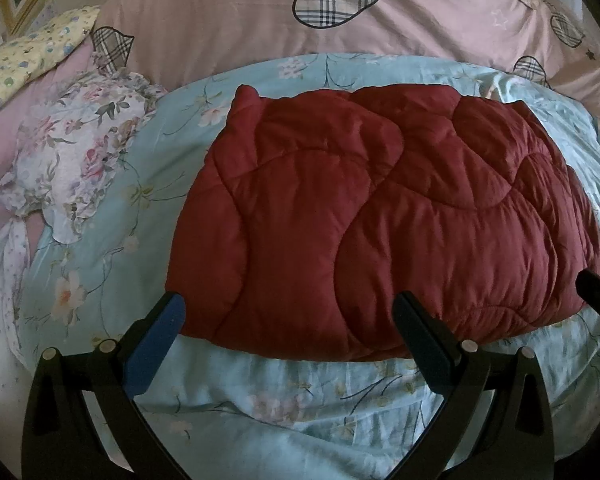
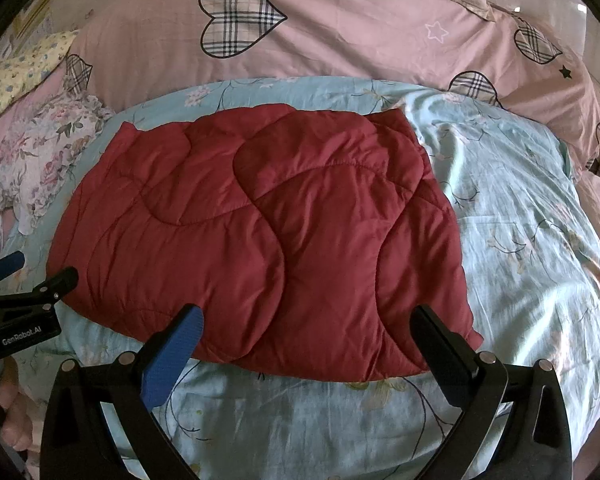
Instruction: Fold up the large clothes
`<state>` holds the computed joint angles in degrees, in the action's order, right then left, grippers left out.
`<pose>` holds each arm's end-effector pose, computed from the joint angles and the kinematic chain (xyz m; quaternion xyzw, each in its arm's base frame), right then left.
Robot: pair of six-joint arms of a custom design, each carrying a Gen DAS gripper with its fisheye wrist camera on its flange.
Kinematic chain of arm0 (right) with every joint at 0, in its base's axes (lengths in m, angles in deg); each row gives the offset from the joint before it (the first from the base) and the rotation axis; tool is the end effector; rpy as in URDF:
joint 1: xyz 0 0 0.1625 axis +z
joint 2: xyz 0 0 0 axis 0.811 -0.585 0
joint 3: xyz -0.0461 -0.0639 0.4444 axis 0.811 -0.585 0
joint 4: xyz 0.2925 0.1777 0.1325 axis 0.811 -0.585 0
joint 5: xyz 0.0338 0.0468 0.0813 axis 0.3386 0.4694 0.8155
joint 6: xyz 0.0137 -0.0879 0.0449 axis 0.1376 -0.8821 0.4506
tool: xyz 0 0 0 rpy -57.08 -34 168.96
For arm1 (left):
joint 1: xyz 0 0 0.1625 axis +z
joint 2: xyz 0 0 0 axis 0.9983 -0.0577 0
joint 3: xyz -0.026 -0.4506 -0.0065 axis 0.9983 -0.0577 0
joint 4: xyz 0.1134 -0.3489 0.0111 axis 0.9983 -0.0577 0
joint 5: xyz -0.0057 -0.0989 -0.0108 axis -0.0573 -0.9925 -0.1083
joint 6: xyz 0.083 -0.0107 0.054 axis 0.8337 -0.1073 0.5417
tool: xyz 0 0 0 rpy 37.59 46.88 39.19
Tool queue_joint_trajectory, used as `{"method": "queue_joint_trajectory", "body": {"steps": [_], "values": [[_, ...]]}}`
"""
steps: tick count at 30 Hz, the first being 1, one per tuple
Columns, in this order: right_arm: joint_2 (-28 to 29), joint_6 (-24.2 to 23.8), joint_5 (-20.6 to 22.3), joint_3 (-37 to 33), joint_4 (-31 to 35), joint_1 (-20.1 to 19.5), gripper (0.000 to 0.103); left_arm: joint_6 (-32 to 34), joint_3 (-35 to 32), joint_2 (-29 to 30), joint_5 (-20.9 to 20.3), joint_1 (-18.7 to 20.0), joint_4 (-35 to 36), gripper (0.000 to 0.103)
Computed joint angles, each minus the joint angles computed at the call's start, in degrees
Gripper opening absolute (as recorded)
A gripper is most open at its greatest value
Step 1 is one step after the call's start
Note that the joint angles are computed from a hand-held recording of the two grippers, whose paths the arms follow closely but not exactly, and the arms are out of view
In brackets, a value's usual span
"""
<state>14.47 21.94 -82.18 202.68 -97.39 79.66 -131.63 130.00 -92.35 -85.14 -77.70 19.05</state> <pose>0.3689 -0.2902 0.2147 0.2751 -0.8868 0.1997 0.3131 -0.2074 -0.2298 0.2892 -0.0329 0.8238 -0.3201 0.4667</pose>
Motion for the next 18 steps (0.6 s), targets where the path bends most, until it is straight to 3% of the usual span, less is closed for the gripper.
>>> {"method": "queue_joint_trajectory", "body": {"steps": [18], "values": [[-0.5,0.2,0.3,-0.2,0.5,-0.1,0.103,-0.2,-0.4,0.3,0.2,0.2,0.4,0.103]]}}
